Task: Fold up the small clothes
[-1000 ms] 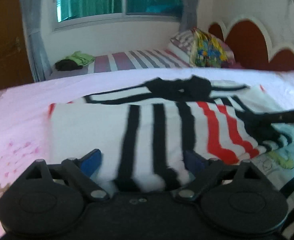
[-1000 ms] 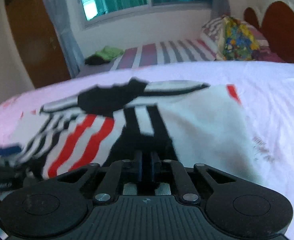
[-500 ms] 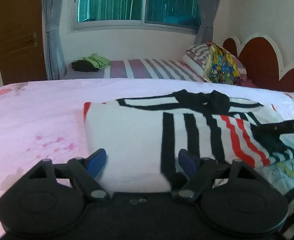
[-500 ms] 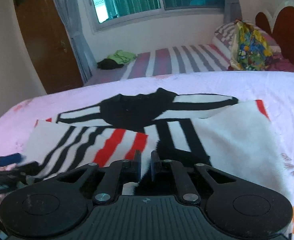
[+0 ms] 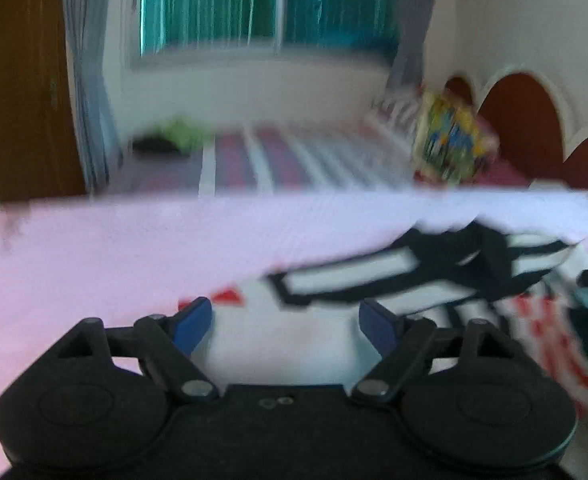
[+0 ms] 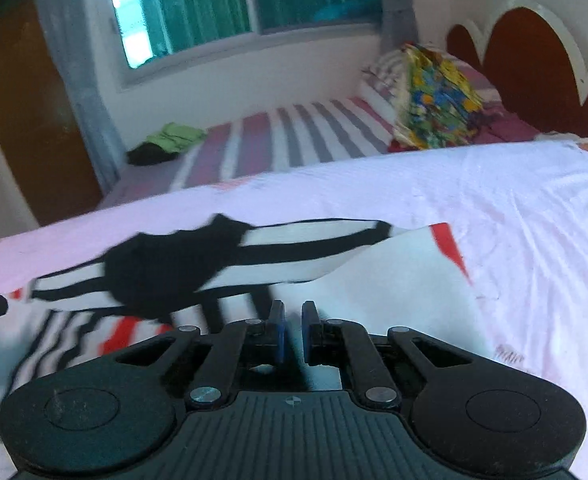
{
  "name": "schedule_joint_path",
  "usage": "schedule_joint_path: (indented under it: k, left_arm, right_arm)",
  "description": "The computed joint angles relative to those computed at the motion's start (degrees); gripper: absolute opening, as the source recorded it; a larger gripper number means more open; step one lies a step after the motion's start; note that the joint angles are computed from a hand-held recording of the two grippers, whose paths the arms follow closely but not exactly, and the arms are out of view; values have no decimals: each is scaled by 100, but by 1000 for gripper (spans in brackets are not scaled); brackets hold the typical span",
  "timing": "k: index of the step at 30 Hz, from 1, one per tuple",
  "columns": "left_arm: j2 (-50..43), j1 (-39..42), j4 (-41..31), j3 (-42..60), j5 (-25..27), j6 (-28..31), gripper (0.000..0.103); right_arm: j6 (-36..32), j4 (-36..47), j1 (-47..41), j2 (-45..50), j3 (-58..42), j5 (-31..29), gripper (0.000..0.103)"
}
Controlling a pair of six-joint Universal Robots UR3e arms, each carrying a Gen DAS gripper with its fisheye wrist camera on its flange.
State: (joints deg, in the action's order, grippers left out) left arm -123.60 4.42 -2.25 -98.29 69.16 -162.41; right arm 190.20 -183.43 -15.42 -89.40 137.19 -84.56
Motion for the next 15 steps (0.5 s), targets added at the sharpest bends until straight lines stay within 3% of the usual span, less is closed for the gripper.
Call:
schedule_joint_path:
  k: [2,3,4,5,6,8,11,13,14,15]
  left_arm:
    - [-201,77,-540,350,-185,149,84]
    - [-135,123,-310,166,-252,180,82]
    - [35,124,-368,71,-188,255,72]
    - [258,217,-92,-264,-286,255,69]
    - [520,417,315,-759,-605,163,74]
    - [1069,644,330,-1466,-954,185,75]
    - [1814,801,928,-2737,-1187,350,79]
    - [2034,579,1065,-3170,-978,504,81]
    - [1985,288,909,-3129,-490,651,82]
    - [1780,83,1220,-3231,-120,781,83]
  right_arm:
    - [-111,75,-199,96,5,230,7]
    - [-147,479,-212,-124,-98,233,7]
    - [-112,539,-258,-435,27,277,7]
    - [-83,218,-424,-835,393,504,7]
    - [-88,178,-560,-1201,654,712,8]
    - [-300,795,-581,-1845,825,939,8]
    - [-296,894,-223,-2352,1167,1133,8]
    - [-271,622,656,-1671,912,639,8]
    - [-269,527,1152,-1144,701,179,8]
    - [-121,98,1503,-857,730,-237,8]
